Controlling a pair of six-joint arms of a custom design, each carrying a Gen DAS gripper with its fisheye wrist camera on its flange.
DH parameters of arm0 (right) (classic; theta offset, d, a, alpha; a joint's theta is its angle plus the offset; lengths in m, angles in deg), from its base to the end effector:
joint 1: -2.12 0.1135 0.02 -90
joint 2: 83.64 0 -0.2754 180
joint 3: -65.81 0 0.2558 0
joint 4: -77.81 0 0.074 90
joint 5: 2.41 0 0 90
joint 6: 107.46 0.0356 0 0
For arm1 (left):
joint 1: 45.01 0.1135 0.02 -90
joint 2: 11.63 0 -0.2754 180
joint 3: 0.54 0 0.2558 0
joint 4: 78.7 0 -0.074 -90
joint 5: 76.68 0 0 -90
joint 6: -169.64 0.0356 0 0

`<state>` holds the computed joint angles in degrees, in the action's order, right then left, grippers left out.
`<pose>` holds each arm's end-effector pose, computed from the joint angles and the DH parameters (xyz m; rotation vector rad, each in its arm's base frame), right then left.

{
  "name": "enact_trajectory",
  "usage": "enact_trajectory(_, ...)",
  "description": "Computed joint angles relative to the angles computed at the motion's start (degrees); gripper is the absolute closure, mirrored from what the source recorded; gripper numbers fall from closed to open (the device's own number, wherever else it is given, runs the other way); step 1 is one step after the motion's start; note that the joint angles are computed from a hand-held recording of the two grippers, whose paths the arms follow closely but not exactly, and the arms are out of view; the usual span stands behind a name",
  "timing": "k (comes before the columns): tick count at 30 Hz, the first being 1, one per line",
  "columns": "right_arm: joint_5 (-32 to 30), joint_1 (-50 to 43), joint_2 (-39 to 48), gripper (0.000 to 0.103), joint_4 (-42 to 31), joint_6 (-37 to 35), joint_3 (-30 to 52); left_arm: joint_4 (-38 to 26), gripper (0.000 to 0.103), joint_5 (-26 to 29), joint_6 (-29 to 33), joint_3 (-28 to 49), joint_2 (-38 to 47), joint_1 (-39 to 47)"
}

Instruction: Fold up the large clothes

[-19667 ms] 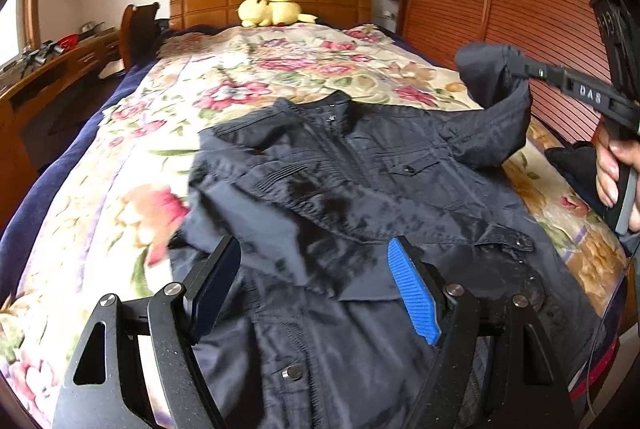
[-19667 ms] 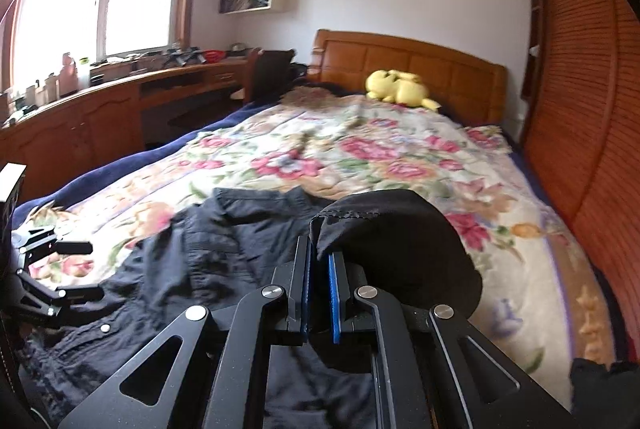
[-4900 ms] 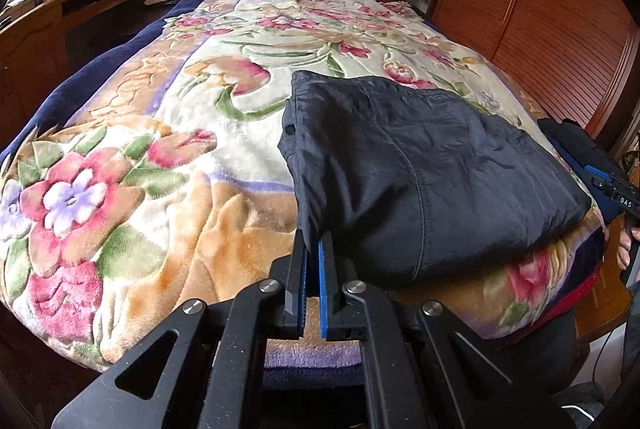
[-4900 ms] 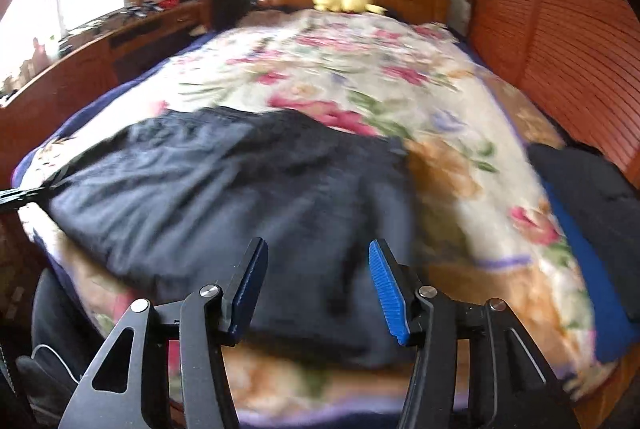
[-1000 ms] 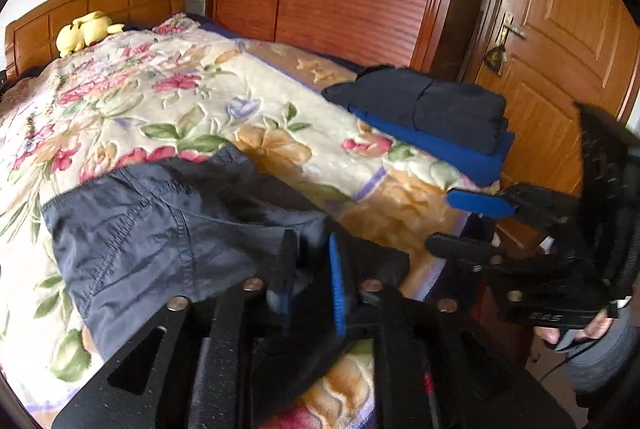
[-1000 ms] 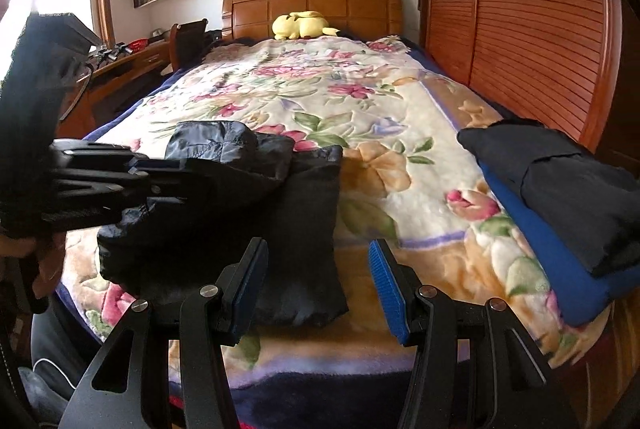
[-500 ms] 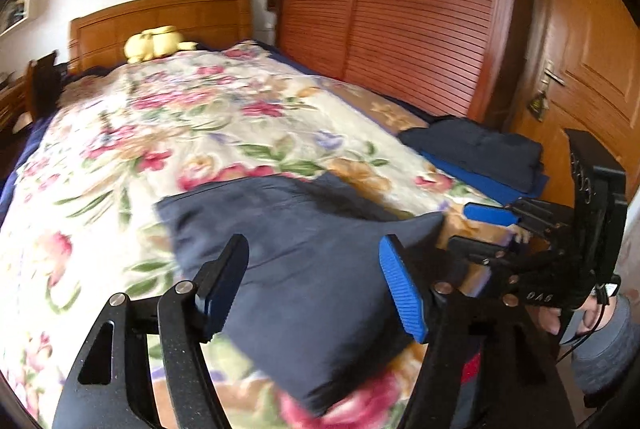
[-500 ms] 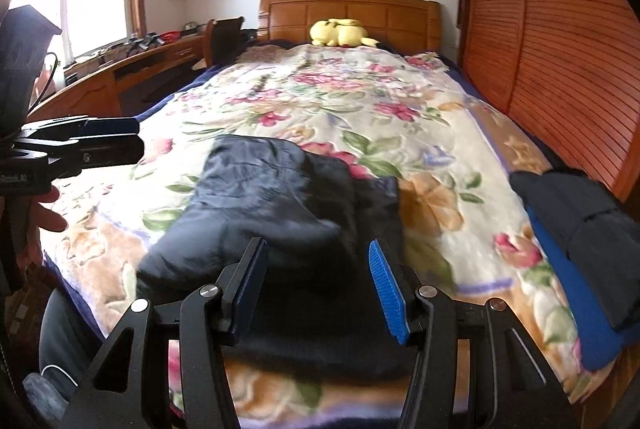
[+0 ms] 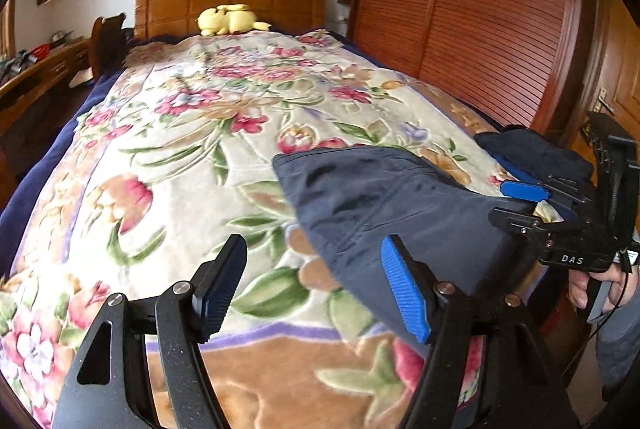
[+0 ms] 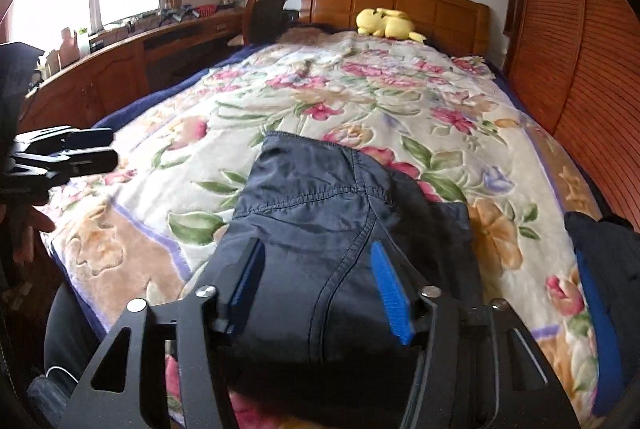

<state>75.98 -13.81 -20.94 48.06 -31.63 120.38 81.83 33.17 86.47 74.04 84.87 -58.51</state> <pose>0.2259 -0.0570 0.2552 -0.0761 2.2155 -0.0638 0.3561 -0.0979 0.2206 0.5786 2.2082 -0.4573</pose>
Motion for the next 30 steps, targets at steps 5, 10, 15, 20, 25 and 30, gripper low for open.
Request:
enact_trajectory(5, 1.3, -1.7, 5.8, 0.040, 0.0, -1.2, 3.3, 0.9, 0.032, 1.8, 0.2, 0.4, 2.3, 2.0)
enact_trajectory(10, 1.9, -4.3, 10.1, 0.039, -0.5, -1.7, 5.5, 0.9, 0.032, 2.1, 1.3, 1.6, 4.9, 1.7)
enact_trajectory(15, 1.0, -5.4, 12.5, 0.039, -2.5, -1.1, 6.6, 0.8, 0.031, 2.1, 2.1, 2.6, 6.4, 0.7)
enact_trajectory(20, -0.1, -5.3, 14.7, 0.039, -3.7, -1.1, 7.9, 0.8, 0.031, 2.0, 2.0, 3.2, 6.9, -0.5)
enact_trajectory(25, -2.7, -6.9, 14.6, 0.039, -5.2, -1.8, 7.9, 1.0, 0.029, 1.0, 2.3, 3.5, 6.9, -1.5)
enact_trajectory(30, -6.0, -7.6, 15.5, 0.082, -6.1, -2.6, 8.1, 1.5, 0.027, 0.7, 2.3, 3.2, 6.4, -1.8)
